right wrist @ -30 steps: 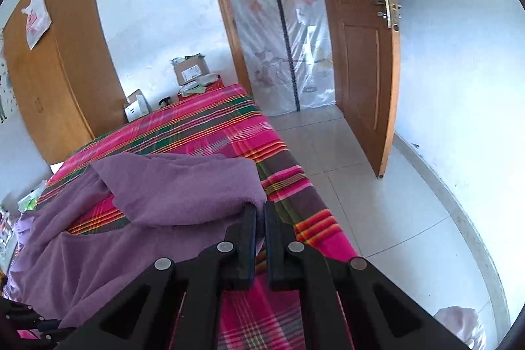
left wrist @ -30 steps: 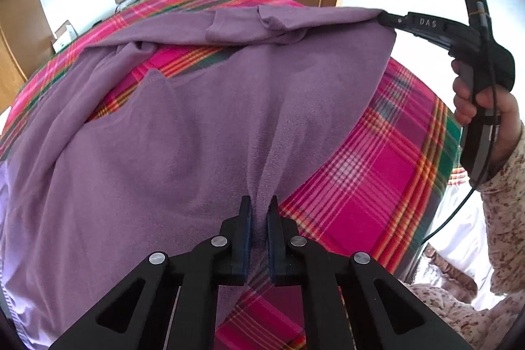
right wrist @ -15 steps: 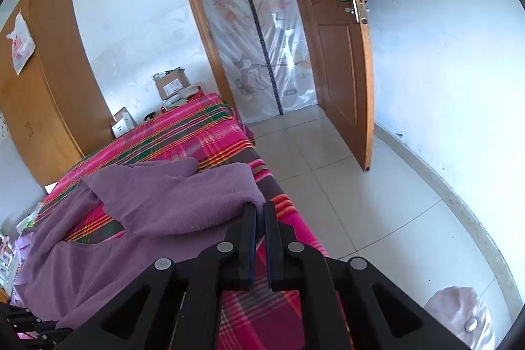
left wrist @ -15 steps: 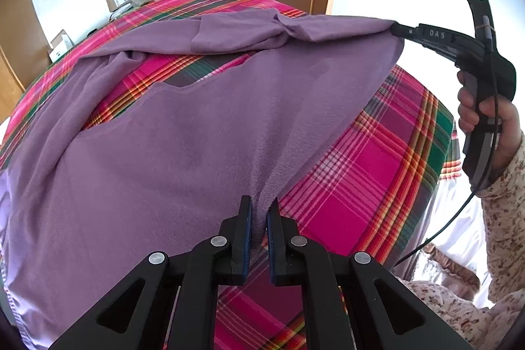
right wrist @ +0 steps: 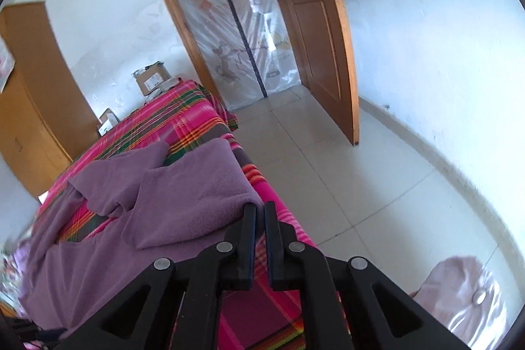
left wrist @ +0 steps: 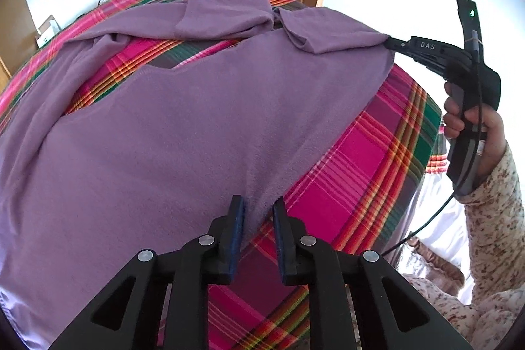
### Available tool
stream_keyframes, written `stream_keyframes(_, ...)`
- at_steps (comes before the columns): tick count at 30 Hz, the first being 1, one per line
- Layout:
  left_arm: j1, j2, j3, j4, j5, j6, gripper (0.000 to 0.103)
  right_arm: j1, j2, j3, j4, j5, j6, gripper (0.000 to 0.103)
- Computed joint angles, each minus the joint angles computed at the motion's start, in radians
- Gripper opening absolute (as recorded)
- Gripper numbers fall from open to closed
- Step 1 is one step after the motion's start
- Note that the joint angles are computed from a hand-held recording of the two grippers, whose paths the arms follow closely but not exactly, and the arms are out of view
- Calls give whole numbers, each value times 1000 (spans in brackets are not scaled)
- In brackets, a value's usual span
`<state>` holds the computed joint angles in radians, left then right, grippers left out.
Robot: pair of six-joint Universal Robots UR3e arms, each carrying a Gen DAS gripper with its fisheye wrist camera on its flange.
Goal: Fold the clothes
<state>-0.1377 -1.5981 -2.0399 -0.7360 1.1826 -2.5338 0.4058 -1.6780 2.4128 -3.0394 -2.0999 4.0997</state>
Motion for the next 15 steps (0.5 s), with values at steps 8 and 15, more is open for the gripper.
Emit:
stream_keyframes(8,-2,-17,13,-19,-31,10,26,-25,-92,52,98,-56,93,5)
stream_keyframes(15,-7,12,-1,-56,-73,34,26,22,-9,-9,8,-49,-33,6)
